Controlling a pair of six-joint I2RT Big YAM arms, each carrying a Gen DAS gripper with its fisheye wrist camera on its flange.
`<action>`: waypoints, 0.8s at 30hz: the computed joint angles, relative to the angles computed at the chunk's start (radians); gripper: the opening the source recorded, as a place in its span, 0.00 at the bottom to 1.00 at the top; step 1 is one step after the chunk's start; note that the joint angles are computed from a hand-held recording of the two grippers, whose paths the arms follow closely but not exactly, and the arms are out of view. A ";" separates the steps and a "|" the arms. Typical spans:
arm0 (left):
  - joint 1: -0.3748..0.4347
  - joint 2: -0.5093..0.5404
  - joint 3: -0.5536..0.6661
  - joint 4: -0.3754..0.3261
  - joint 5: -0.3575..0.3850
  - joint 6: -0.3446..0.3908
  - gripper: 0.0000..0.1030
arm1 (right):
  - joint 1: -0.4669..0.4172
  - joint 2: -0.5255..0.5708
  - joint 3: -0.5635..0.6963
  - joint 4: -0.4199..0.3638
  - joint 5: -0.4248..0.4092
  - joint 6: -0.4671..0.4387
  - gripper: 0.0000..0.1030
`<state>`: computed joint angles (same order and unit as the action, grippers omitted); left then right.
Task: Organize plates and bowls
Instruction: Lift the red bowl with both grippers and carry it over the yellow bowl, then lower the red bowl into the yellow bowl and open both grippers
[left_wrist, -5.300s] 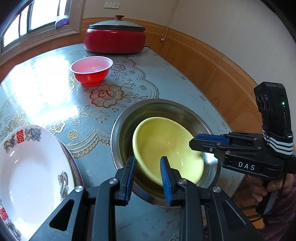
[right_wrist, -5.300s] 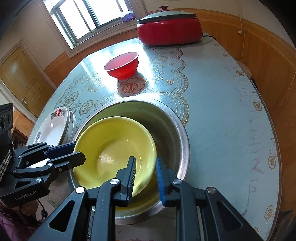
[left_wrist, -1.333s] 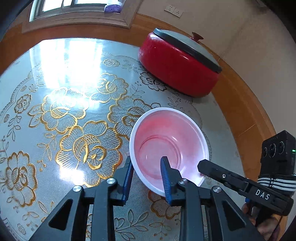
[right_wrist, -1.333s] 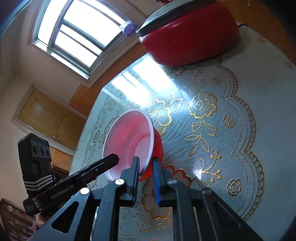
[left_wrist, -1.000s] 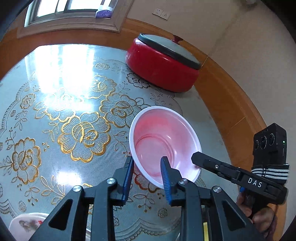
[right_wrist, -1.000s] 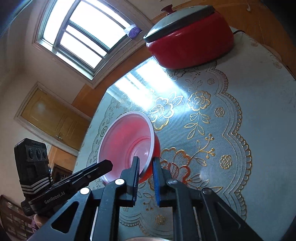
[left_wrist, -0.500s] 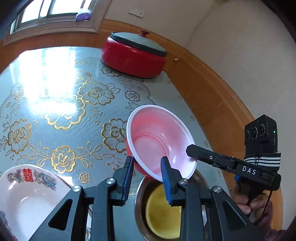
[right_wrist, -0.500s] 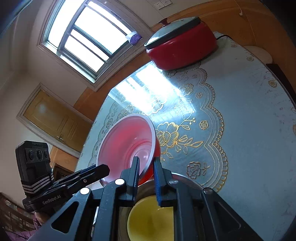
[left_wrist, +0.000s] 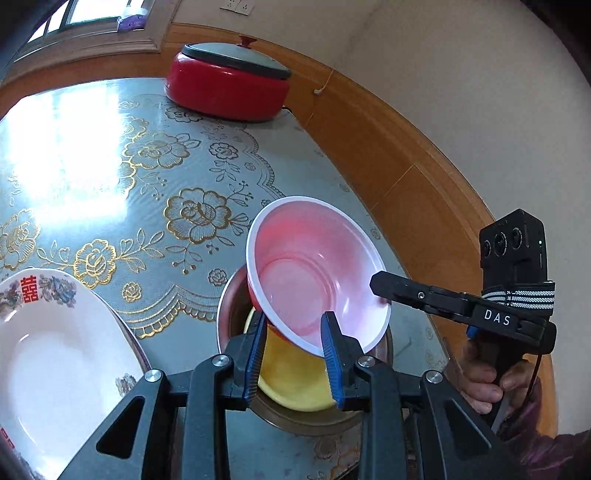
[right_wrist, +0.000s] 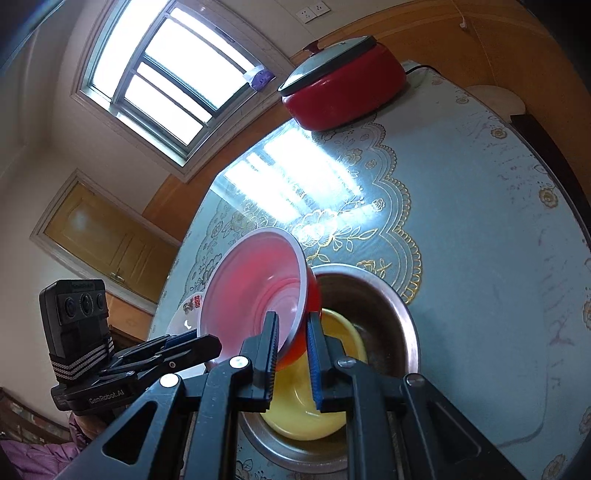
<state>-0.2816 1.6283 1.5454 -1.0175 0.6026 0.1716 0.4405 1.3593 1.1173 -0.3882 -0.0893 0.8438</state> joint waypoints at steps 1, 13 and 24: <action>0.000 -0.004 -0.007 -0.006 0.002 0.007 0.28 | 0.005 -0.005 -0.005 -0.002 0.003 0.002 0.15; 0.008 -0.024 -0.056 -0.055 0.029 0.038 0.28 | 0.048 -0.025 -0.030 -0.078 0.030 0.008 0.15; -0.010 -0.035 -0.093 -0.022 -0.035 0.052 0.34 | 0.079 -0.003 0.000 -0.197 0.118 -0.014 0.28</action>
<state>-0.2916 1.5931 1.4525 -1.0398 0.5680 0.2235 0.5191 1.3559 1.1172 -0.5850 0.0283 0.8299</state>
